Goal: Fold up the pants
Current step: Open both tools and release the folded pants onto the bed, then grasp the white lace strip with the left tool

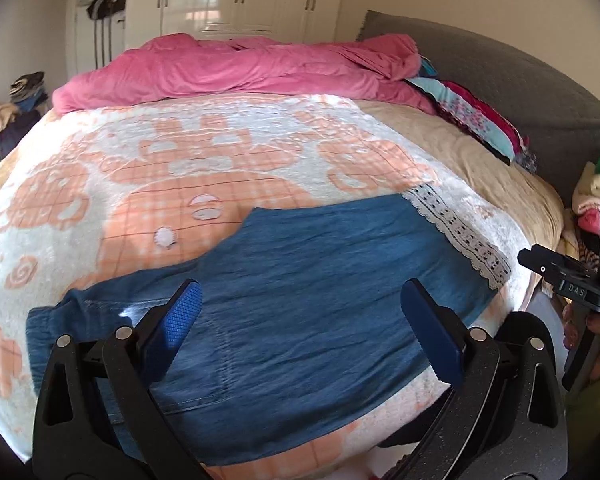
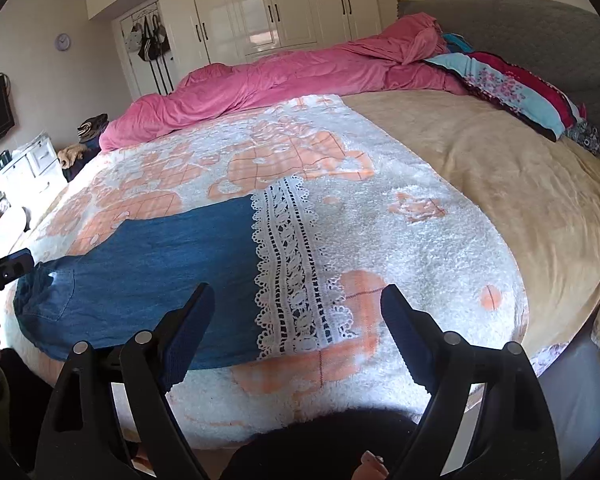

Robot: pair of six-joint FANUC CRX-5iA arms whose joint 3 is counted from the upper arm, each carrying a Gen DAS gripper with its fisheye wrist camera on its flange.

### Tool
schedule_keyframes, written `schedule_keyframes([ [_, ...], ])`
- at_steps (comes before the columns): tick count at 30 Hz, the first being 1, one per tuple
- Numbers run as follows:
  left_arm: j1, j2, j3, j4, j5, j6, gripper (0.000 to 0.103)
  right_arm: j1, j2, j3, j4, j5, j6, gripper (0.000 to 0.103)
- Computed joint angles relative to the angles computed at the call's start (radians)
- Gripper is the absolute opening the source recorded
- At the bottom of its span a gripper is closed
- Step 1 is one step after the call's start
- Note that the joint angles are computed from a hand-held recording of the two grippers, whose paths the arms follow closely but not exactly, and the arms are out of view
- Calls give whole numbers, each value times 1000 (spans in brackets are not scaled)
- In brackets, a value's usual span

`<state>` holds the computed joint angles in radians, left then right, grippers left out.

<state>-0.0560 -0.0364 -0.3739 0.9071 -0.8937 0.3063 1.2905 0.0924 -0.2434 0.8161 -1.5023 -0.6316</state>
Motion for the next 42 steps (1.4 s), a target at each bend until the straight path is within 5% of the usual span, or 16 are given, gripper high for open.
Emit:
schedule_keyframes([
  [23, -301, 278, 359, -257, -14, 164, 93, -23, -90, -157, -15, 213, -252, 84],
  [35, -385, 511, 636, -335, -123, 273, 93, -58, -82, -170, 24, 284, -279, 85],
  [37, -396, 551, 690, -367, -146, 300, 93, -60, -76, -167, 35, 288, -273, 71],
  [40, -401, 615, 761, -354, -209, 310, 92, -68, -74, -168, 33, 306, -261, 67],
  [42, -397, 663, 808, -310, -279, 306, 80, -73, -83, -182, 46, 322, -279, 62],
])
